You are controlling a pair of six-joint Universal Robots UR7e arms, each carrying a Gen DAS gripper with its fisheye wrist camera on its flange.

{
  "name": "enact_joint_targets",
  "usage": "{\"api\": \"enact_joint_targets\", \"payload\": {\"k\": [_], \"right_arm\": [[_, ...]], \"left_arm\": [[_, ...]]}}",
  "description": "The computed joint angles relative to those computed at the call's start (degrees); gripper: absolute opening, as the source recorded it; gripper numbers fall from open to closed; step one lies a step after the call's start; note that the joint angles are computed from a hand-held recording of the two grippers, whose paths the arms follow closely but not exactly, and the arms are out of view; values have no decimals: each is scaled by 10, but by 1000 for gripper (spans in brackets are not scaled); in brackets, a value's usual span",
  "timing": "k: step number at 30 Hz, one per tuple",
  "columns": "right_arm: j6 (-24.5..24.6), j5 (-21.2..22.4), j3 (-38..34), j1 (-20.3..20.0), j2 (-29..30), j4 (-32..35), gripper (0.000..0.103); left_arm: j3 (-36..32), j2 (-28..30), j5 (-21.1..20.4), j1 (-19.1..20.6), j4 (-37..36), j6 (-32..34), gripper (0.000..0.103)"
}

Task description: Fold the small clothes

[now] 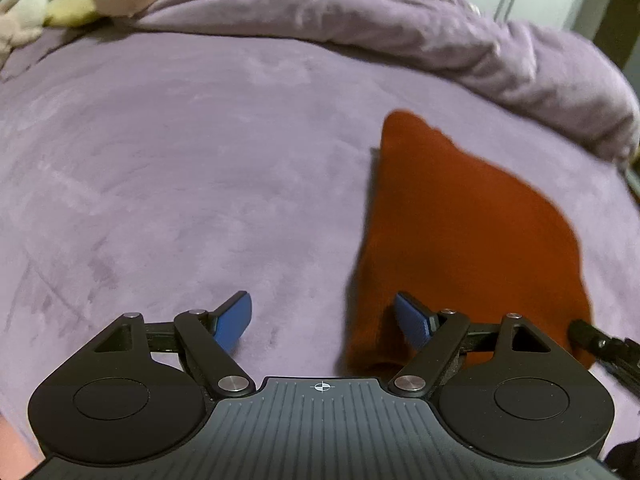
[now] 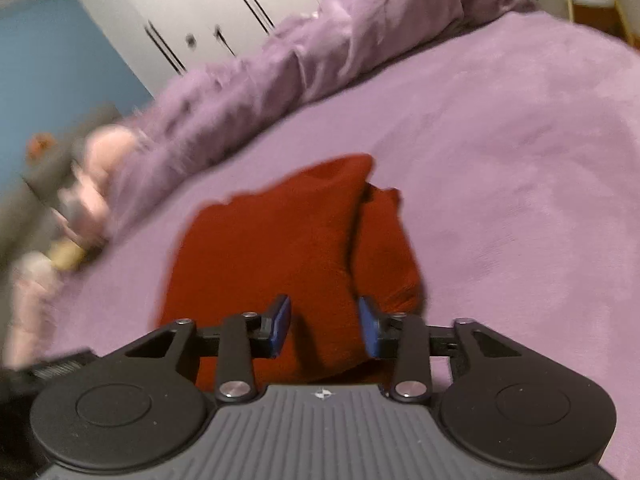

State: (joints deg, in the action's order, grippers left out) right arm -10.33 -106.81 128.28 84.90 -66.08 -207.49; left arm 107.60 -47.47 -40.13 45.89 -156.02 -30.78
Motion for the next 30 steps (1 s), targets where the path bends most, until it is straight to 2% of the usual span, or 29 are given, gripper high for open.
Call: {"api": "enact_joint_targets", "payload": {"k": [1,6,12,13,14,15,16,17,19,20,21,28,30], "right_arm": [[-15,-21,-6,6,8,1,26],[-38,-57,-17,18,20,8,26],[-68,-67,-16,17,35,-23,30],[-68,-69,-16,18,36,-27,35],[-65,-87,-12,23,34,-29,45],[-55,-125,-11,36,34,-25,59],[-38,-158,-10,45,32,-13,67],[-11,-173,-2,50,23,4,67],[26,-164,17,51,-3,47,67],[39,-178,22,58,-9,71,67],[42,-193,25,68,-11,85,68],[44,-260,16,133,-7,124,99],[44,-281,7,153,-2,152,99]], "left_arm": [[0,3,5,0,5,0,84],[-2,6,2,7,7,-2,87],[4,-8,14,0,36,-13,88],[9,-13,19,-4,38,-15,88],[14,-19,23,-7,41,-14,88],[19,-25,25,-10,46,-11,88],[25,-32,26,-13,51,-12,88],[33,-40,27,-17,52,-16,89],[52,-58,20,-23,53,-26,91],[58,-66,13,-26,54,-28,91],[66,-74,5,-29,55,-29,91],[90,-106,16,-55,75,-22,96],[91,-113,14,-58,89,-24,96]]}}
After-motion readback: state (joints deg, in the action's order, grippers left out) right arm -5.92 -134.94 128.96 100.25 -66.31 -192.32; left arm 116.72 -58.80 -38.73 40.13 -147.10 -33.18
